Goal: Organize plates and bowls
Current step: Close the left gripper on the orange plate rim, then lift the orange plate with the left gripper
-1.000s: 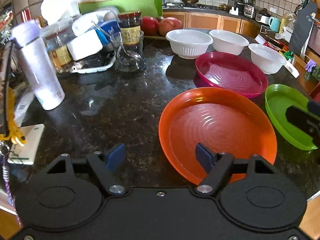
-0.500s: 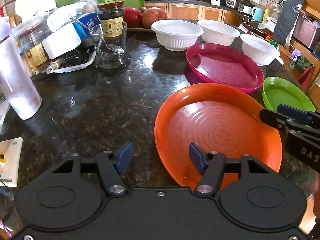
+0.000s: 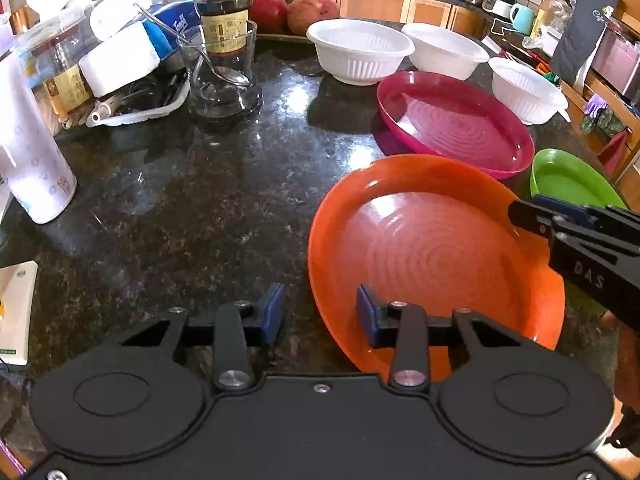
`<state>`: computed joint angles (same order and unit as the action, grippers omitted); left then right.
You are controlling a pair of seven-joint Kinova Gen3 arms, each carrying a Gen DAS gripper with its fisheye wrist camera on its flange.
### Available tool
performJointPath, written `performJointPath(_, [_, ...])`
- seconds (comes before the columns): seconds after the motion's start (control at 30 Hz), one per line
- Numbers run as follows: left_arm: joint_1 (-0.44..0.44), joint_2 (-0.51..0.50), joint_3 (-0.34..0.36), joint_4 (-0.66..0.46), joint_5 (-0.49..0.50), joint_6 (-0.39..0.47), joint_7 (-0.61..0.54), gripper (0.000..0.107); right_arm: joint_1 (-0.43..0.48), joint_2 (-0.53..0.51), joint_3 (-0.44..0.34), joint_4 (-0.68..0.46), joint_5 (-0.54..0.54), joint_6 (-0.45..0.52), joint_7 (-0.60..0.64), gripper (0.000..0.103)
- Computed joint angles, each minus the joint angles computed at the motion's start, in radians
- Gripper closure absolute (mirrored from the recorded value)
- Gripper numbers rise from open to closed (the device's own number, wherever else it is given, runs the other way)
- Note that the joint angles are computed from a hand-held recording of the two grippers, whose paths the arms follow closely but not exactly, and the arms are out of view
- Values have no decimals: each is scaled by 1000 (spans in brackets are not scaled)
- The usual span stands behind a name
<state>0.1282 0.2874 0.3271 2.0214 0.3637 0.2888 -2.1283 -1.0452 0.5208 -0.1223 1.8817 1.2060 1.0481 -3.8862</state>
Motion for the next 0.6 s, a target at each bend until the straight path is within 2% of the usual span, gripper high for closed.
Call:
performJointPath(0.2, [-17,-8,16,7,41,10,-12,69,26,-1,-2,-3,-33,-32,56,79])
performJointPath(0.23, [-3,-10,3,6,33,13,-1,76,26,-1,0,-3,-38,-35,59,80])
performJointPath(0.27, [5,-10,-3,6,29,18,5,78,25,-1,2,2,-38,-42,52,83])
performJointPath(0.3, [7,-14,-3,13,32,9,5,78,25,-4,3,7,-40,-50,45,89])
performJointPath(0.37, [35,-22,-22,25,12,-9,26,80,21,-9,5,22,-28,-67,21,93])
performJointPath(0.43, [64,-30,-47,32,-15,-20,63,91,14,-4,5,14,-37,-53,25,93])
performJointPath(0.6, [16,-38,-15,39,-1,-8,47,92,-5,-6,5,-1,-43,-33,26,94])
